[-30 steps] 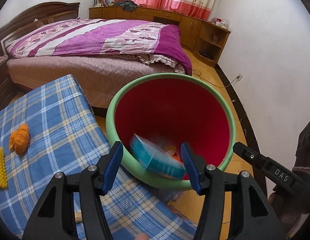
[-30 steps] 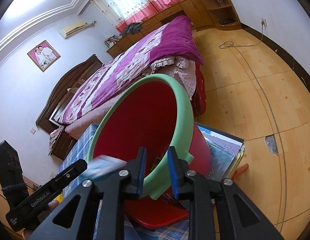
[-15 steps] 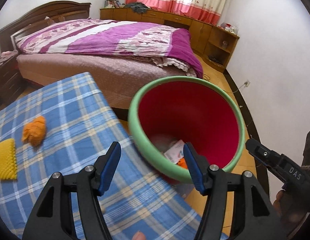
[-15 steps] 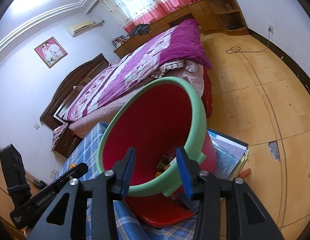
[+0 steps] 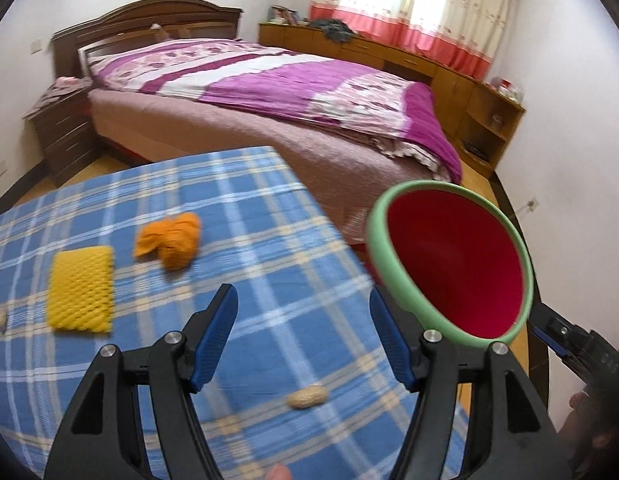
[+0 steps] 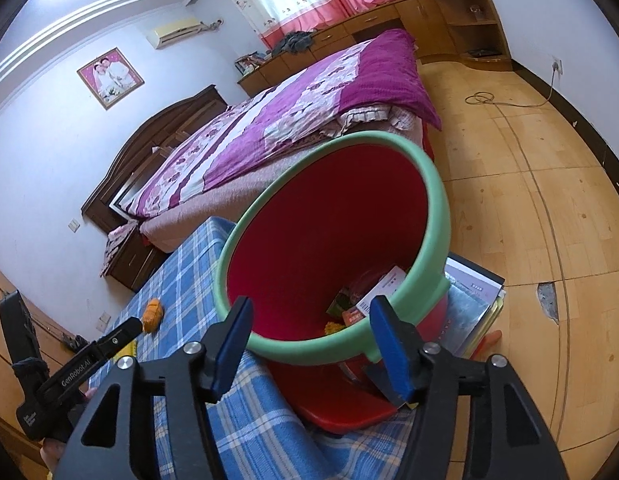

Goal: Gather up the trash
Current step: 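Move both tools back over the bed toward the yellow foam net, then grasp the yellow foam fruit net with the left gripper and lift it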

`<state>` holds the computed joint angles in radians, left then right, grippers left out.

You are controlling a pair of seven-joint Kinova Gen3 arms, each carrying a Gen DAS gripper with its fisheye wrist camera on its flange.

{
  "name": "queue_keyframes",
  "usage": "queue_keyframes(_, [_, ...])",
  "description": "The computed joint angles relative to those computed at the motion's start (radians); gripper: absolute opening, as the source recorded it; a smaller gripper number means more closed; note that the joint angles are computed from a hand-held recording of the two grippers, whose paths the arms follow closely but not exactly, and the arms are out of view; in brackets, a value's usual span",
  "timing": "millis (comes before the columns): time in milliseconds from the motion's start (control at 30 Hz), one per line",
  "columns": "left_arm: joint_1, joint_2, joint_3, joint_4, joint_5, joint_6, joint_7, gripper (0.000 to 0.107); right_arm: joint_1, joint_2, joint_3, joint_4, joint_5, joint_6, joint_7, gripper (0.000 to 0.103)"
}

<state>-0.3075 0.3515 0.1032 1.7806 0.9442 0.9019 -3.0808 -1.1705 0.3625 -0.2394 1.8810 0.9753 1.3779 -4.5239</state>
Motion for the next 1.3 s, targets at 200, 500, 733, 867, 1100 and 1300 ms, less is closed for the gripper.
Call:
queue_keyframes(200, [-0.027, 0.035, -0.013, -0.048, 0.0, -0.019, 0.053, 0.068, 0.026, 0.02, 0.013, -0.057, 0.007, -0.023, 0.091, 0.07])
queue_keyframes(500, [-0.078, 0.081, -0.006, -0.108, -0.018, -0.074, 0.113, 0.069, 0.062, 0.053, 0.054, -0.142, 0.01, -0.087, 0.261, 0.079])
queue_keyframes(733, [-0.095, 0.134, 0.004, -0.176, -0.083, -0.126, 0.18, 0.078, 0.089, 0.076, 0.085, -0.191, -0.013, -0.162, 0.354, 0.08])
queue_keyframes(867, [-0.096, 0.162, 0.025, -0.192, -0.131, -0.204, 0.201, 0.078, 0.096, 0.089, 0.104, -0.222, -0.033, -0.182, 0.409, 0.08])
queue_keyframes(1100, [-0.086, 0.235, 0.05, -0.274, -0.249, -0.242, 0.336, 0.078, 0.111, 0.123, 0.135, -0.289, -0.058, -0.222, 0.519, 0.08])
queue_keyframes(1300, [-0.101, 0.287, 0.068, -0.358, -0.325, -0.174, 0.441, 0.078, 0.127, 0.151, 0.166, -0.341, -0.089, -0.271, 0.61, 0.08])
